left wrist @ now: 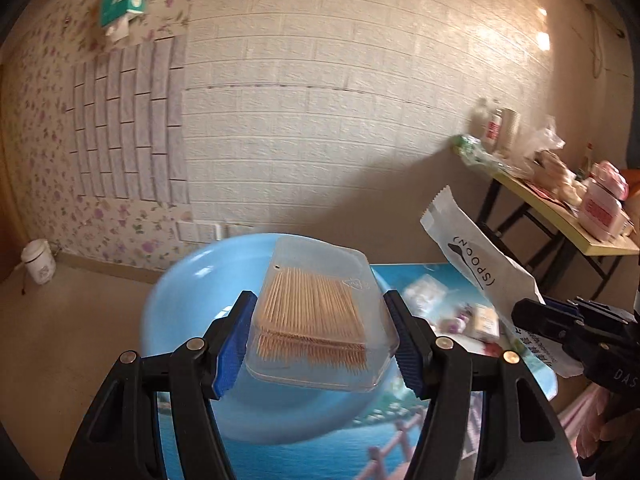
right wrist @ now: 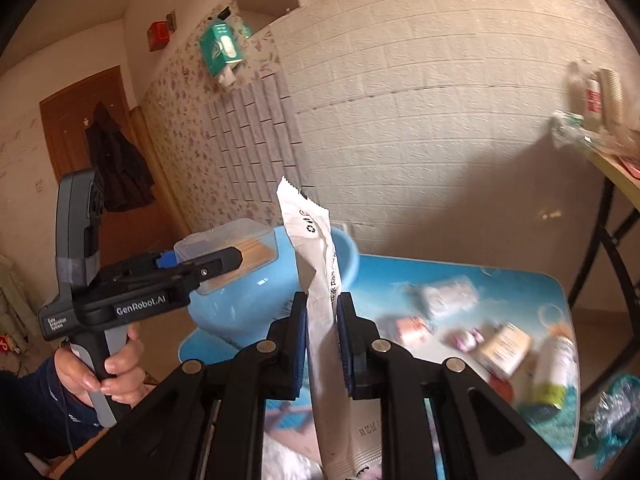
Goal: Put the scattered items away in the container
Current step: 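Carry the toothpick box and packet over the blue basin and release both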
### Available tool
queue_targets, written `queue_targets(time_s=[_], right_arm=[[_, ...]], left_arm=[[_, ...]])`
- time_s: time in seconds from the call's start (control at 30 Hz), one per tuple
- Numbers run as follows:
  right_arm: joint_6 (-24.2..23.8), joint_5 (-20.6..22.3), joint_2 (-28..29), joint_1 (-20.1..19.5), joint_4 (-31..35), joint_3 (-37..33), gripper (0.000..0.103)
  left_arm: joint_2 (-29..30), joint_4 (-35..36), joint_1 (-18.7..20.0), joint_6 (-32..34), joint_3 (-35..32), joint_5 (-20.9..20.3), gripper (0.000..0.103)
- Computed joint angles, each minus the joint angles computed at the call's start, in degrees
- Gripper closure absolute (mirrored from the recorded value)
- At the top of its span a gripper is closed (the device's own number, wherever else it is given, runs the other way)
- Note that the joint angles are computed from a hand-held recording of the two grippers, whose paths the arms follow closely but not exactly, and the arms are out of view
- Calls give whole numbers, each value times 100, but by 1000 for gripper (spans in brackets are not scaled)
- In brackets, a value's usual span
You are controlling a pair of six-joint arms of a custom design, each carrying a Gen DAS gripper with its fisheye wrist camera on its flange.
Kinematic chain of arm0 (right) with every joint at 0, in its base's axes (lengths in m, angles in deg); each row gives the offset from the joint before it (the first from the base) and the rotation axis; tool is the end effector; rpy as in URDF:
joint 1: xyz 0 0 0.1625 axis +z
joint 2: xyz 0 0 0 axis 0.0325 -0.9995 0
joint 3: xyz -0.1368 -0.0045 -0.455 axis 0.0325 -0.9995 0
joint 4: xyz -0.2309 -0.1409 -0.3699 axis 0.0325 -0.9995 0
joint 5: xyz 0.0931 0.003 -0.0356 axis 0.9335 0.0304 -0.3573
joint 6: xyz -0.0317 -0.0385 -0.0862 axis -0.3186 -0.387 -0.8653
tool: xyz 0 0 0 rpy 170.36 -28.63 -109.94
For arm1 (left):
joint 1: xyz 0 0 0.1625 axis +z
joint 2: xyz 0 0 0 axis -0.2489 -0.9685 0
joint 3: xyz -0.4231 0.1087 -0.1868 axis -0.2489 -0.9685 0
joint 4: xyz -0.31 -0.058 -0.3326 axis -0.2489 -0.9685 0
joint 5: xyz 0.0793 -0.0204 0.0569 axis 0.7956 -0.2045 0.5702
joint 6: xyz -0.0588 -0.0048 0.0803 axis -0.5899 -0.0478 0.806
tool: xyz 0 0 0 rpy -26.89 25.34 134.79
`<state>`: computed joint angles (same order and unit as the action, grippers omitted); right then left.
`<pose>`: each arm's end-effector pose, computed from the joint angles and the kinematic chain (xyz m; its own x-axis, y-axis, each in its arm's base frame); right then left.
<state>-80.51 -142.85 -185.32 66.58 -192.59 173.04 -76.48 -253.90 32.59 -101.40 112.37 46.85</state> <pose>0.0494 -0.3084 0.2959 -0.7958 -0.4000 0.4546 -0.6054 0.5417 -0.5832 -0.3338 -0.3389 0.0594 -0.7666 0.1786 -0.6168 0.5973 0.5512 -0.5826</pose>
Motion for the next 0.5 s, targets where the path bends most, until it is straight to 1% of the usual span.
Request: queue_targets(time_s=[0.07, 0.2, 0.27, 0.33, 0.43, 0.5], right_arm=[[308, -298, 732, 436, -468, -173, 88], [938, -750, 1905, 1059, -974, -621, 88], [1093, -1078, 2448, 1330, -1328, -811, 88], [1237, -1399, 2935, 1561, -1549, -1011, 88], [1329, -1839, 3487, 1814, -1791, -1221, 88], [1281, -1990, 3681, 1871, -1823, -1306, 88]], left_arm=[[-108, 63, 116, 78, 38, 109, 41], [-269, 147, 358, 275, 57, 280, 41], [-268, 53, 498, 353, 70, 272, 41], [-235, -9, 615, 446, 64, 237, 41], [-123, -79, 793, 611, -1, 177, 41], [-54, -181, 922, 755, -27, 99, 41]])
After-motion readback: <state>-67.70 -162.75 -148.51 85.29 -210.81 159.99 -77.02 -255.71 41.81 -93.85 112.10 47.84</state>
